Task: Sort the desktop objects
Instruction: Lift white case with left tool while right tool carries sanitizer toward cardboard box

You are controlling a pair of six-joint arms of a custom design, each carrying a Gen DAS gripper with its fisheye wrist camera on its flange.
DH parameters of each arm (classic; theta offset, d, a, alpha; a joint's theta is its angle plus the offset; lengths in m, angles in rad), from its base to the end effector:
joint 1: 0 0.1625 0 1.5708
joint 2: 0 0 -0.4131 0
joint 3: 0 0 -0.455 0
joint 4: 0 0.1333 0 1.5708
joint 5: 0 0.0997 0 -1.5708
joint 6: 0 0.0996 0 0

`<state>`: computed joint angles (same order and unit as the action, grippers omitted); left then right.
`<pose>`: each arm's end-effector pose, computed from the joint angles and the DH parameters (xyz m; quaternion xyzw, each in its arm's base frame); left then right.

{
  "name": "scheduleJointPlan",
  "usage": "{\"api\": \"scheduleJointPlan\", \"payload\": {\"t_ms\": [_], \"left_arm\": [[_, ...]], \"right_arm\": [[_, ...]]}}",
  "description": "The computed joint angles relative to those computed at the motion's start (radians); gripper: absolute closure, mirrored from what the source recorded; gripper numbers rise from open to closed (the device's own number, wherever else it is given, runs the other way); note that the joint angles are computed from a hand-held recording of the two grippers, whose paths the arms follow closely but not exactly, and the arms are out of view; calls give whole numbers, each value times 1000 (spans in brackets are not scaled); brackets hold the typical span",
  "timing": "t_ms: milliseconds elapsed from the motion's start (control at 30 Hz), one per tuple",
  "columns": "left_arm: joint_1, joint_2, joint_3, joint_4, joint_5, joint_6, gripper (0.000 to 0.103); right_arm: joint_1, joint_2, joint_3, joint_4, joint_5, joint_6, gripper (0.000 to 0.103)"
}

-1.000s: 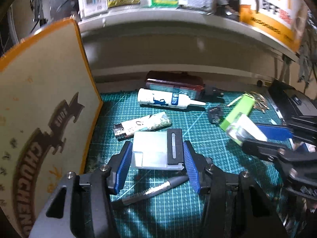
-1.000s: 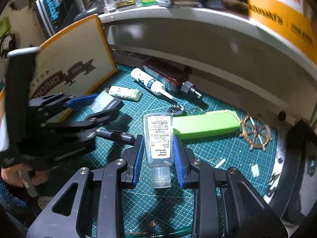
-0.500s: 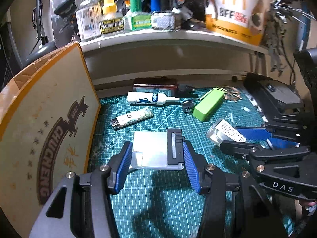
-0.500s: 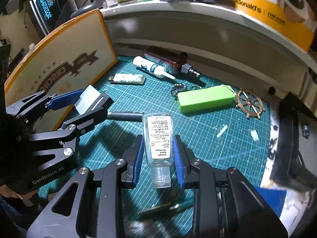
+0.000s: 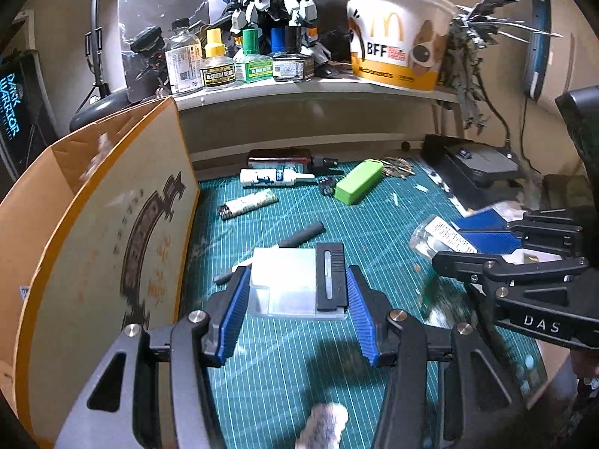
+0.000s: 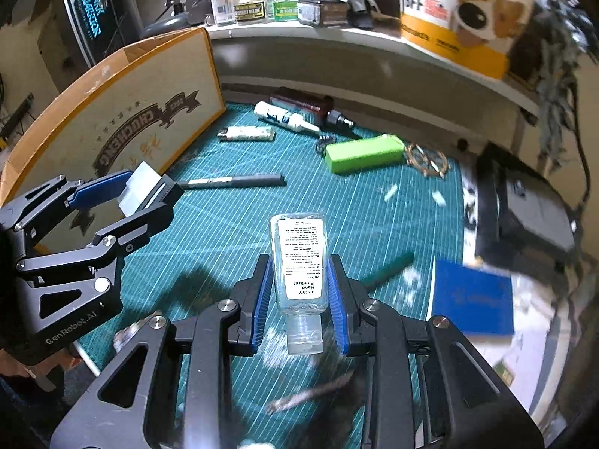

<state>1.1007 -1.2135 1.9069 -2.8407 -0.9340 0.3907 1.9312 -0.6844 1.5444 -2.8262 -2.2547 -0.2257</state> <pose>-0.1099 -0.6414 0.2459 0.2990 0.8646 -0.2817 0.2892 0.3263 -0.6664 0.0460 0.2038 -0.9034 0.2068 0.3156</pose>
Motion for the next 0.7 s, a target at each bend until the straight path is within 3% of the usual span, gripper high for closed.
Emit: {"api": "scheduleJointPlan", "payload": {"t_ms": [400, 700], "left_arm": [[-61, -239, 177, -59, -17, 42, 52], [-130, -413, 279, -127, -13, 87, 52]], "right_arm": [[128, -91, 218, -273, -80, 54, 76], [245, -119, 278, -469, -135, -24, 76]]}}
